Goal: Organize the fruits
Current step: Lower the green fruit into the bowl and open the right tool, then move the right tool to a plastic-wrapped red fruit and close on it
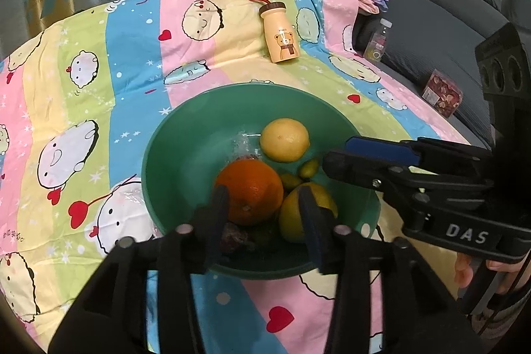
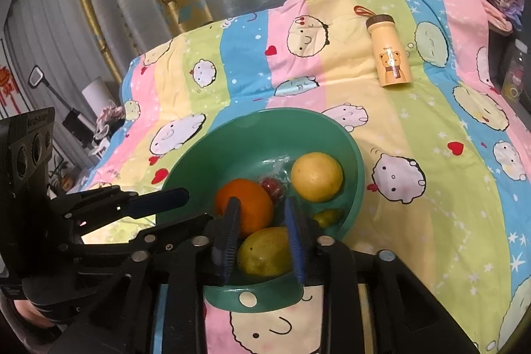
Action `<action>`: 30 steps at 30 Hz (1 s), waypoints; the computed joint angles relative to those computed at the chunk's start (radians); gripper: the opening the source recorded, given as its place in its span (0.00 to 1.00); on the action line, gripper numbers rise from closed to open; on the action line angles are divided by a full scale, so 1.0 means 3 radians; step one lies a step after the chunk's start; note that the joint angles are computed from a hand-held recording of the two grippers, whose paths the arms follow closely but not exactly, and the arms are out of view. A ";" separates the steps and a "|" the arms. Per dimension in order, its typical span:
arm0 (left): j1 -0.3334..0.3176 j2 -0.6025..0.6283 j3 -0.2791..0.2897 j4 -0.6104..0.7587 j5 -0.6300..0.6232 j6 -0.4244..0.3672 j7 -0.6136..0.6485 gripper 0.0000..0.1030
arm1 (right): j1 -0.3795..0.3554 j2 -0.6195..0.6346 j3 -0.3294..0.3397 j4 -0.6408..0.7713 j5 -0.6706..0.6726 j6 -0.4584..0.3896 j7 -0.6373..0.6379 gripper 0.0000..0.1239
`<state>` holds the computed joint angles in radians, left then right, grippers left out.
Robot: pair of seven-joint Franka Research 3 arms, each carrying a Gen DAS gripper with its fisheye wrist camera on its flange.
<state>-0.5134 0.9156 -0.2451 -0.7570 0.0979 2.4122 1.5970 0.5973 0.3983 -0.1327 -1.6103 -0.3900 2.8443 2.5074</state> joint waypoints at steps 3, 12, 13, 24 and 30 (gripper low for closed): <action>0.0026 -0.0131 0.0021 -0.0222 0.0018 0.0136 -0.0082 0.70 | 0.0094 -0.0066 -0.0114 -0.0079 -0.0145 0.0055 0.0198 0.44; 0.0280 -0.0722 -0.0068 -0.1195 0.0009 0.0562 -0.0266 0.91 | 0.0133 -0.0332 -0.0165 -0.0376 -0.0564 0.0268 0.0704 0.52; 0.0347 -0.0832 -0.0099 -0.1380 -0.0019 0.0666 -0.0278 0.92 | 0.0156 -0.0376 -0.0189 -0.0422 -0.0658 0.0296 0.0801 0.53; 0.0994 -0.1824 -0.0127 -0.2996 -0.0302 0.1444 -0.0842 0.95 | -0.0231 -0.0475 0.0436 -0.0701 -0.0200 0.0754 0.0211 0.54; 0.1287 -0.2066 -0.0275 -0.3447 -0.0644 0.1621 -0.0893 0.95 | -0.0646 0.0079 0.1298 -0.0115 0.0769 0.0344 -0.1153 0.54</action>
